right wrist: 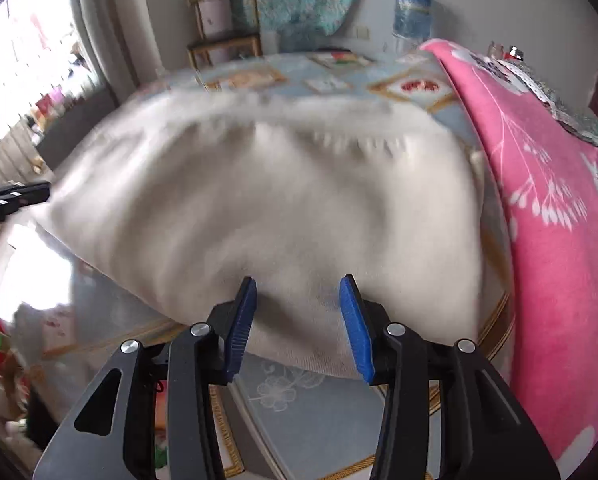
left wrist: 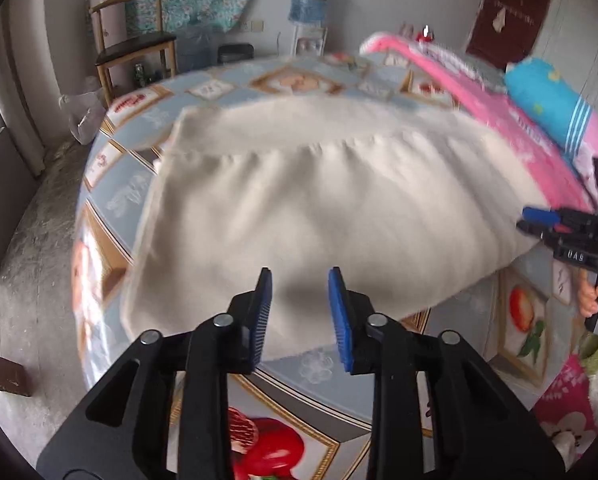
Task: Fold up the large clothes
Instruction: 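Release the jacket and press the folded bundle flat with both tools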
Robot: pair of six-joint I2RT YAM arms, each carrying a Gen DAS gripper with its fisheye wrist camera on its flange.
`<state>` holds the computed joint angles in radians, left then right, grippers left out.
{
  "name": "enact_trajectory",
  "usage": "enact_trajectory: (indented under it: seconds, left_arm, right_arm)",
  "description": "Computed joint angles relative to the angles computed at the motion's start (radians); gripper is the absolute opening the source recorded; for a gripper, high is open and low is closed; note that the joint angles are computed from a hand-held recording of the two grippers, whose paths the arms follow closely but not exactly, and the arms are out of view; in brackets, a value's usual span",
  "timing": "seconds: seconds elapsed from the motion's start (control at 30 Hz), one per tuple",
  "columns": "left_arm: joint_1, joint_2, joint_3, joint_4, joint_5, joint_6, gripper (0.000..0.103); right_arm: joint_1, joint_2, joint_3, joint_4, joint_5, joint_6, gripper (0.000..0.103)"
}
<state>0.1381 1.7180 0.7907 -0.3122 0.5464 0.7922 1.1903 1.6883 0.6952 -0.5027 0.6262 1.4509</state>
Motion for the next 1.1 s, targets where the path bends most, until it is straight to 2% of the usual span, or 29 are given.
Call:
enact_trajectory:
  seconds: [0.03,0.07,0.17,0.23,0.3,0.4,0.47,0.53,0.6,0.67,0.73,0.77,0.8,0.83,0.87,0.9,0.93,1.0,1.1]
  left_arm:
    - [-0.018,0.006,-0.036,0.068,-0.042,-0.002,0.035]
    - [-0.012,0.009,-0.056,0.106,-0.040,0.008,0.036]
    - [0.008,-0.006,-0.019,0.055,-0.016,-0.039,0.034]
    - [0.008,-0.045,-0.023,0.042,0.052,-0.049,0.034]
    - [-0.039,-0.081,-0.037,0.037,0.058,-0.084,0.034]
    - [-0.176,-0.108,-0.090,0.100,-0.006,-0.154,0.034]
    - [-0.244,-0.087,-0.120,0.177,-0.081,-0.183,0.034]
    - [-0.272,-0.041,-0.126,0.237,-0.152,-0.202,0.035]
    - [-0.232,-0.021,-0.108,0.206,-0.108,-0.203,0.035]
    - [-0.189,-0.055,-0.117,0.176,-0.076,-0.194,0.038]
    - [-0.150,-0.128,-0.170,0.194,-0.052,-0.162,0.047]
    - [-0.133,-0.160,-0.200,0.216,-0.047,-0.146,0.056]
    - [-0.124,-0.177,-0.222,0.243,-0.057,-0.137,0.063]
    - [-0.119,-0.179,-0.244,0.287,-0.086,-0.139,0.065]
    - [-0.119,-0.163,-0.247,0.317,-0.116,-0.151,0.067]
    - [-0.123,-0.118,-0.240,0.352,-0.173,-0.182,0.072]
    - [-0.109,-0.075,-0.214,0.348,-0.175,-0.211,0.077]
    - [-0.066,-0.062,-0.186,0.310,-0.115,-0.247,0.077]
    - [-0.040,-0.127,-0.185,0.243,-0.080,-0.261,0.078]
  right_arm:
    - [-0.008,-0.030,-0.014,-0.001,-0.017,0.019,0.044]
    - [-0.013,-0.056,-0.014,-0.020,-0.027,0.049,0.044]
    - [0.022,-0.062,0.056,-0.129,0.016,0.111,0.044]
    - [0.048,-0.032,0.129,-0.118,0.074,0.074,0.044]
    - [0.028,0.056,0.238,-0.048,0.112,-0.073,0.044]
    - [-0.020,0.206,0.367,0.049,0.096,-0.257,0.044]
    - [-0.061,0.274,0.380,0.138,0.020,-0.314,0.044]
    - [-0.102,0.328,0.368,0.192,-0.057,-0.319,0.043]
    - [-0.089,0.275,0.287,0.267,-0.051,-0.280,0.043]
    - [-0.044,0.218,0.264,0.221,-0.009,-0.209,0.043]
    - [0.010,0.204,0.298,0.096,0.069,-0.133,0.044]
    - [0.038,0.213,0.329,-0.008,0.108,-0.063,0.045]
    - [0.054,0.232,0.350,-0.088,0.125,0.008,0.049]
    - [0.058,0.254,0.359,-0.158,0.118,0.088,0.053]
    - [0.046,0.266,0.349,-0.170,0.092,0.126,0.053]
    - [0.030,0.258,0.299,-0.115,0.057,0.145,0.053]
    - [0.041,0.247,0.268,-0.080,0.077,0.162,0.054]
    - [0.040,0.256,0.313,-0.145,0.064,0.167,0.054]
    - [0.077,0.206,0.326,-0.184,0.084,0.217,0.066]
